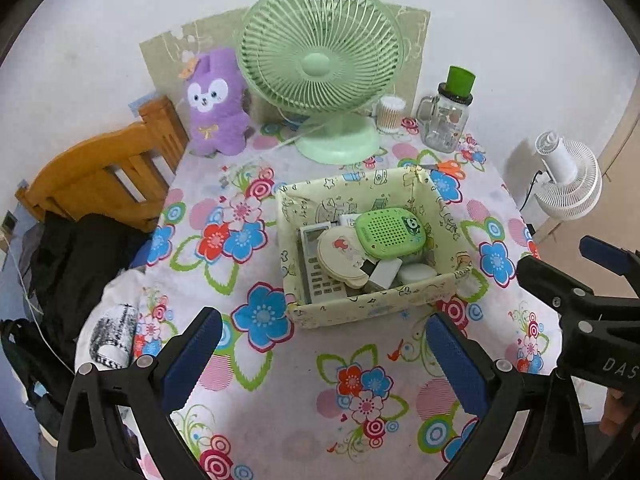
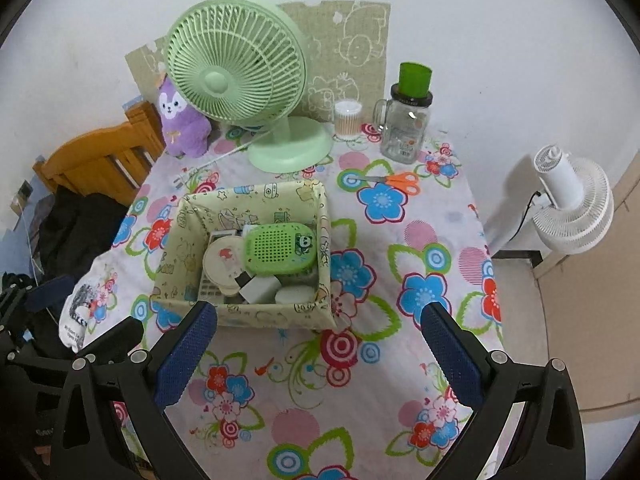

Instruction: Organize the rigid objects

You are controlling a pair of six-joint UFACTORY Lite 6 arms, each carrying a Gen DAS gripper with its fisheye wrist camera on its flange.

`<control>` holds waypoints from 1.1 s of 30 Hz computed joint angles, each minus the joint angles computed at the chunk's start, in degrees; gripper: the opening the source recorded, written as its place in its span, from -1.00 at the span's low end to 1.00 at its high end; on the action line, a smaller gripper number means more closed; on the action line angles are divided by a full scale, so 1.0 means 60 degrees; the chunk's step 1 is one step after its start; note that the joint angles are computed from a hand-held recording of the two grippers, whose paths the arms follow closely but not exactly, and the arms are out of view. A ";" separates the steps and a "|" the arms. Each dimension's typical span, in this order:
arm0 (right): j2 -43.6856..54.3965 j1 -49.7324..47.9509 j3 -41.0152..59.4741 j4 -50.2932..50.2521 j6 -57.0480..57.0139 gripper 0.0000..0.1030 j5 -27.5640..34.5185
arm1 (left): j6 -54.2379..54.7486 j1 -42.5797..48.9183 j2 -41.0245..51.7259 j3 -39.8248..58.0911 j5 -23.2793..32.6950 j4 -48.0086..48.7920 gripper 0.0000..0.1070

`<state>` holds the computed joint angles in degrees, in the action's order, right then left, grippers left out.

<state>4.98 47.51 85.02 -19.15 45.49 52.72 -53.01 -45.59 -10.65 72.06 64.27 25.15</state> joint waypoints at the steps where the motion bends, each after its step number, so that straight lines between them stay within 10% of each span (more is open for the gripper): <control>1: -0.0186 0.0100 -0.0103 -0.0126 0.0157 0.99 0.0071 | -0.0181 -0.0198 -0.0072 0.0037 0.0177 0.0154 0.92; 33: -0.1730 0.3525 0.0292 -0.2404 0.3761 0.99 0.3183 | -0.2186 -0.3416 -0.1804 0.0616 0.3186 0.1606 0.92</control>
<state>-5.40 68.66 86.77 -33.57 68.06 71.82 -66.13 -66.09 -21.47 75.76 83.39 34.79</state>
